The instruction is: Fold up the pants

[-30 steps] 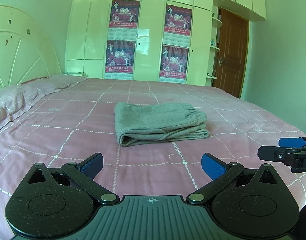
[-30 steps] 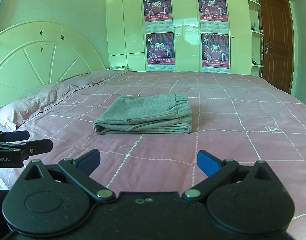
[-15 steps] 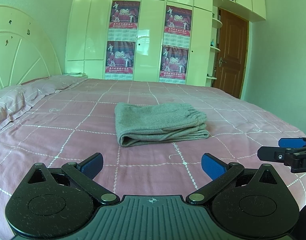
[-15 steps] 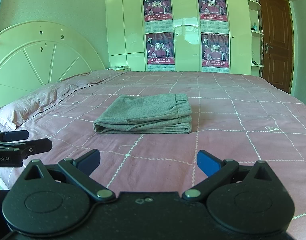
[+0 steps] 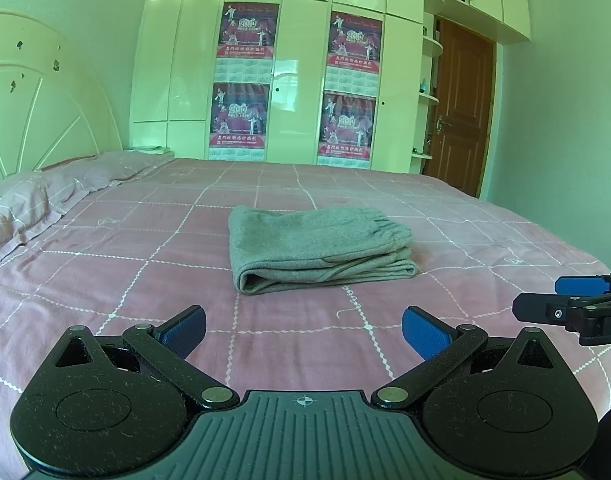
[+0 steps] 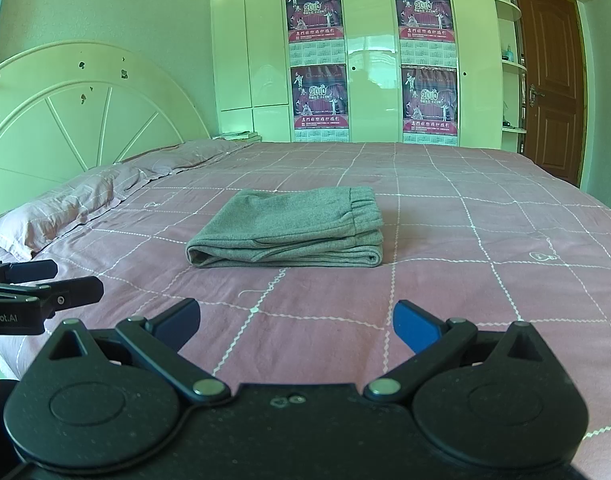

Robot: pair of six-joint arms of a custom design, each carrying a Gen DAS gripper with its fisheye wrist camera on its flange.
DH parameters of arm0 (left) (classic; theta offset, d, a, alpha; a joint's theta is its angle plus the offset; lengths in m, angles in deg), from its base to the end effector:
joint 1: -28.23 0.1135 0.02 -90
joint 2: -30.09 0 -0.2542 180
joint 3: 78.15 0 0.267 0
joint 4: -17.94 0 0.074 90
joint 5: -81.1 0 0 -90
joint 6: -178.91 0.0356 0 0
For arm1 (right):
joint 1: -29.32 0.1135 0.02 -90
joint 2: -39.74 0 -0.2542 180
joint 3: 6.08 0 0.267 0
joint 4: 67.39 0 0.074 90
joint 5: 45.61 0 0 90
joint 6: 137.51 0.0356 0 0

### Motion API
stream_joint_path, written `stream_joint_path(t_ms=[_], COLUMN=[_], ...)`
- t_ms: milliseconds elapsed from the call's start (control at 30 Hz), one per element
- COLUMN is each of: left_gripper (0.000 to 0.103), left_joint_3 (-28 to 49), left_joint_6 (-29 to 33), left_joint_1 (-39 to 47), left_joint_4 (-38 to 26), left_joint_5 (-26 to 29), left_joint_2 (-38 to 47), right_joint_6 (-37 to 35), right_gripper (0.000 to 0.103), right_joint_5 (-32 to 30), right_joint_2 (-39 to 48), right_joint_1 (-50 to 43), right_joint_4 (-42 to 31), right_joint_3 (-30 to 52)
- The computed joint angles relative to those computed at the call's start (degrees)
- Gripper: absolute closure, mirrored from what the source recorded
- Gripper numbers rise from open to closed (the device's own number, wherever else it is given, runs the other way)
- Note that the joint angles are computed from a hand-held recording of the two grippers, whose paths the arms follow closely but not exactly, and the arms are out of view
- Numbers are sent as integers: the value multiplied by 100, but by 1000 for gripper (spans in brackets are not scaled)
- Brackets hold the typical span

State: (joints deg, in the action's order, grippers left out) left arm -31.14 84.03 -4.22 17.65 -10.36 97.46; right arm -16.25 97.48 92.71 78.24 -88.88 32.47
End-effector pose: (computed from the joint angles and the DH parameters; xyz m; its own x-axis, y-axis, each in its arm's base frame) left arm 0.2326 -0.1468 0.2166 -0.3404 0.1157 -0.9331 0.4891 0.8694 -0.0707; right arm 0.1547 0.1341 0.1940 -0.3435 0.0802 -0.9357 0.1768 0.9841 0.0194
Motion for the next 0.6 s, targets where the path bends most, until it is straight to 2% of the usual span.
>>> stream_joint_path(t_ms=[333,600], left_gripper=[0,0], left_joint_3=[-27,-234], left_joint_6=[75,172], left_joint_1=[-22,-22], left_joint_4=[11,369], left_joint_5=[-3,103], left_joint_2=[-38,-165], right_joint_6=[-5,-18], right_gripper=[6,6], right_joint_5=[-13,-33], right_joint_2=[-28,-81], right_joint_1=[-10,-34], right_joint_4=[-12,-21], right_joint_3=[-9,-33])
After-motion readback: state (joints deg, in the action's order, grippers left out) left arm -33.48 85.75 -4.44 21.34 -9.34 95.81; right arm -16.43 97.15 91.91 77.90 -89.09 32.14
